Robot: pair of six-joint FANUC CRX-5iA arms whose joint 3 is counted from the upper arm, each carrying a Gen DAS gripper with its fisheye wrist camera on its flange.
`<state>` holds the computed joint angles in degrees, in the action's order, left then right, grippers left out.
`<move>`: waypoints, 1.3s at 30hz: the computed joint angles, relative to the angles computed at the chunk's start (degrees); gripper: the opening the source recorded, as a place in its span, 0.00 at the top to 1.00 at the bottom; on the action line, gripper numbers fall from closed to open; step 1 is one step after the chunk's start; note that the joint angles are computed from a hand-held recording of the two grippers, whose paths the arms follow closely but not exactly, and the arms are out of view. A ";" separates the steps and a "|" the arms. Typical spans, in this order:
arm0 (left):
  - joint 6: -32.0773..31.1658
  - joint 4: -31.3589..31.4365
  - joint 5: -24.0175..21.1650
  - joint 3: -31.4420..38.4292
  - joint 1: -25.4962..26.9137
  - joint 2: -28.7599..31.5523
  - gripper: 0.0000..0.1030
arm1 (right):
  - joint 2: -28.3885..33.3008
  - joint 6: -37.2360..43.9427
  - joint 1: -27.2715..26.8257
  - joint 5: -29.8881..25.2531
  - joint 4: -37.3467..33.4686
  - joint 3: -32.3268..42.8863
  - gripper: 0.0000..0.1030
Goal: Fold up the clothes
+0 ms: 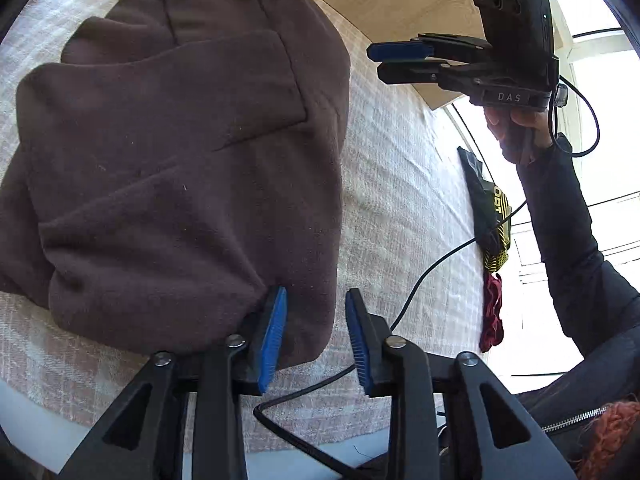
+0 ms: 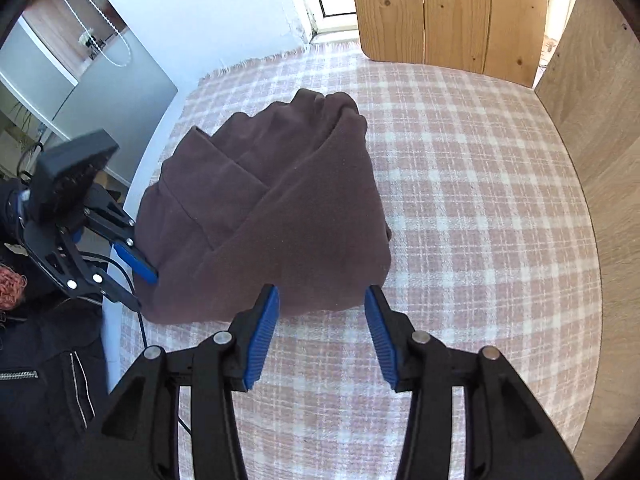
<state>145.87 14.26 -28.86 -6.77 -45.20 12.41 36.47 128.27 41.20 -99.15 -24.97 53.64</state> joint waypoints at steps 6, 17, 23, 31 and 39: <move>-0.14 -4.40 -14.17 6.02 2.07 -3.80 0.56 | -6.87 -13.22 -3.25 9.35 -2.61 -12.02 0.50; -28.39 -10.32 -42.09 43.41 11.02 18.17 0.54 | -10.91 -15.93 -6.47 21.46 -1.63 -19.79 0.64; -33.02 -6.81 -46.58 42.62 13.99 22.44 0.53 | -1.24 -14.17 -6.32 14.40 -1.47 -7.50 0.99; -31.52 -4.36 -31.68 23.20 14.73 11.21 0.54 | 16.67 -14.82 -8.03 -4.88 -12.93 20.80 0.99; -34.59 -3.92 -25.60 15.61 14.36 6.13 0.54 | 21.57 -11.81 -8.28 -18.60 -20.70 32.46 0.97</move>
<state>111.28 10.34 -54.46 8.84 -30.84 18.54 58.04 116.46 32.92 -117.75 -45.67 86.10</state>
